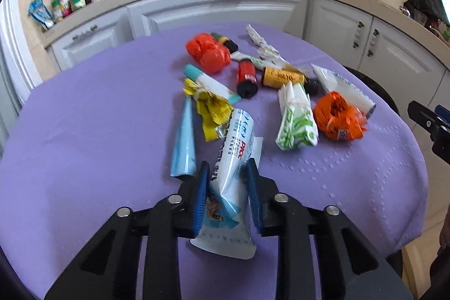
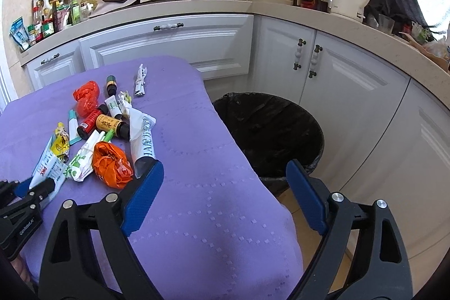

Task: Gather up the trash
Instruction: 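Grasp the white toothpaste tube with the left gripper and lift it, then grasp the white tube with blue text with the right gripper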

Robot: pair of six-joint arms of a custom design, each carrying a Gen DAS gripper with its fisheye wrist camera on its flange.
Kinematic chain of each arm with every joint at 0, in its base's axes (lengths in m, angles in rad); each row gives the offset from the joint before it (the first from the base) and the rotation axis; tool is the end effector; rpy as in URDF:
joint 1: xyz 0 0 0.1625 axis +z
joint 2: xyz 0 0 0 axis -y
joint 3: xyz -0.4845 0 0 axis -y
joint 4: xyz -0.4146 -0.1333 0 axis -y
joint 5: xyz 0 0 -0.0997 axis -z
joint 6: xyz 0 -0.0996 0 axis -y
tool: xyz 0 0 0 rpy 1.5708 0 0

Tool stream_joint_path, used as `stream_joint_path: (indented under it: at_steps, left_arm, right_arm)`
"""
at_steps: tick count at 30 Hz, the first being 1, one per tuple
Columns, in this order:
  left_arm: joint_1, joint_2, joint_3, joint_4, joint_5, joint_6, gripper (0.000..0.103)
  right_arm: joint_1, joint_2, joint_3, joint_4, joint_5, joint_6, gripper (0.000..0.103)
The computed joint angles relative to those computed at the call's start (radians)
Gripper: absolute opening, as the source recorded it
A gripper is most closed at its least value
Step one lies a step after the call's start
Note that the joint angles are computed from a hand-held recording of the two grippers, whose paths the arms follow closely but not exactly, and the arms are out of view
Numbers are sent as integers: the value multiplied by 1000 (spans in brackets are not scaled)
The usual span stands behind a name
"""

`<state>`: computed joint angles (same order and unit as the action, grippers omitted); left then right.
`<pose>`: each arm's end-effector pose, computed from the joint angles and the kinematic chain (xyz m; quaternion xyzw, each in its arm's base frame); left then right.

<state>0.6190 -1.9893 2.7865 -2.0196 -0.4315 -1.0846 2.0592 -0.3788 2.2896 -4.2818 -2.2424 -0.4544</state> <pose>-0.0105 -0.2822 0.2354 0.0382 0.8337 -0.3755 0.4030 0.2682 -0.3527 -0.0320 0.2806 -0.8330 0.3729 0.2972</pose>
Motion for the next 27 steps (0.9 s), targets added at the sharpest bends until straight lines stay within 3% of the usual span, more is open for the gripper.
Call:
stream_joint_path:
  at_steps: [4, 10, 15, 22, 27]
  left_arm:
    - [-52, -72, -4, 126, -7, -59, 27]
    - [-166, -204, -56, 540, 2, -329, 27]
    - [-170, -267, -109, 774, 13, -493, 27]
    - [-116, -317, -151, 900, 49, -595, 27]
    - [-21, -317, -167, 844, 103, -572, 27]
  right_arm:
    - [12, 3, 1, 0, -2, 1, 86]
    - [40, 8, -4, 22, 3, 1, 82]
    - [63, 17, -19, 44, 13, -11, 81]
    - [60, 18, -75, 119, 25, -4, 74]
    - [39, 17, -112, 215, 53, 17, 64]
